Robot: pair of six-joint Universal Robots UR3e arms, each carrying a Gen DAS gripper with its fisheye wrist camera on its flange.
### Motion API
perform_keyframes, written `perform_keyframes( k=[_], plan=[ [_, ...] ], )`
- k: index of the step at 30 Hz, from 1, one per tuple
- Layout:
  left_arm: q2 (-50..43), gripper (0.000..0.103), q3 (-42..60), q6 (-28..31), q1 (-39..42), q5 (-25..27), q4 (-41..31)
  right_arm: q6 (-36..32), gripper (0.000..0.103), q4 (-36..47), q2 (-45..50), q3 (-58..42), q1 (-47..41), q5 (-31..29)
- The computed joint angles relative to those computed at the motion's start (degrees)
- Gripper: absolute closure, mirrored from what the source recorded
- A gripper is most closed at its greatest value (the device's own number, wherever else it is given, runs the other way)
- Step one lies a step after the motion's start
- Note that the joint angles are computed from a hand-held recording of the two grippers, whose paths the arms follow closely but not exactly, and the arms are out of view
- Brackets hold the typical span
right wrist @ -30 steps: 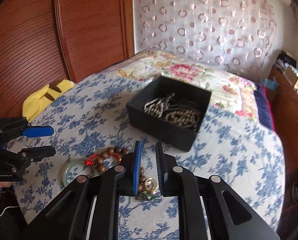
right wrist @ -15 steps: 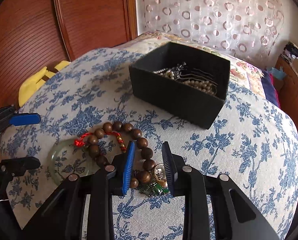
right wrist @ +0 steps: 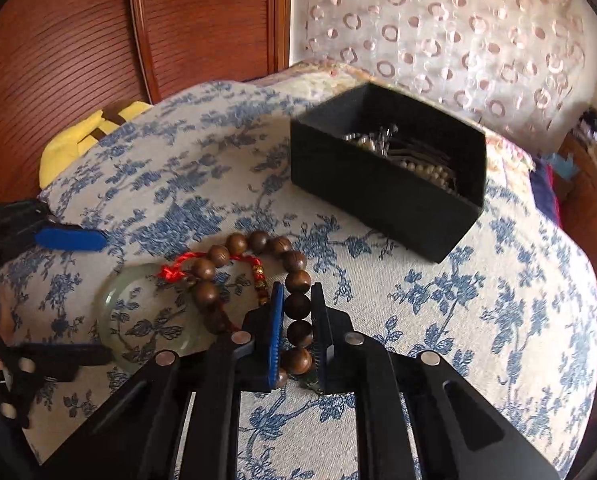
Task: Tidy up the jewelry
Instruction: 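Move the right gripper to the wooden bead bracelet while the left gripper approaches the jade bangle, then close the right gripper on the wooden bead bracelet while the left gripper grasps the jade bangle rim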
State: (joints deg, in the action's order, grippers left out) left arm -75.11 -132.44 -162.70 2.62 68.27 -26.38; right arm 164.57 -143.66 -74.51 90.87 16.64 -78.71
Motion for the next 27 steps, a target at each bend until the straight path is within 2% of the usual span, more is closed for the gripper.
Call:
perform_keyframes(
  k=[4,14,23,27],
  plan=[
    [-1.01,0.024,0.61,0.23,-0.45,-0.26,-0.38,0.76,0.088,-2.18,-3.24,2.56,-0.68,1.21],
    [-6.5,0.024,4.53,-0.28,-4.72,3.63,1.06,3.9,0.088,-9.19,-11.74,10.42,-4.82,3.46],
    [-8.83,0.021,5.68,-0.85,-8.08,8.06,3.42,4.52,0.088,-10.14,-17.96,17.04,-9.45,6.33],
    [-9.09,0.021,5.78,-0.67,-8.2,8.45,3.76,4.45,0.088,-10.16,-19.49,19.03,-10.71,7.04]
  ],
)
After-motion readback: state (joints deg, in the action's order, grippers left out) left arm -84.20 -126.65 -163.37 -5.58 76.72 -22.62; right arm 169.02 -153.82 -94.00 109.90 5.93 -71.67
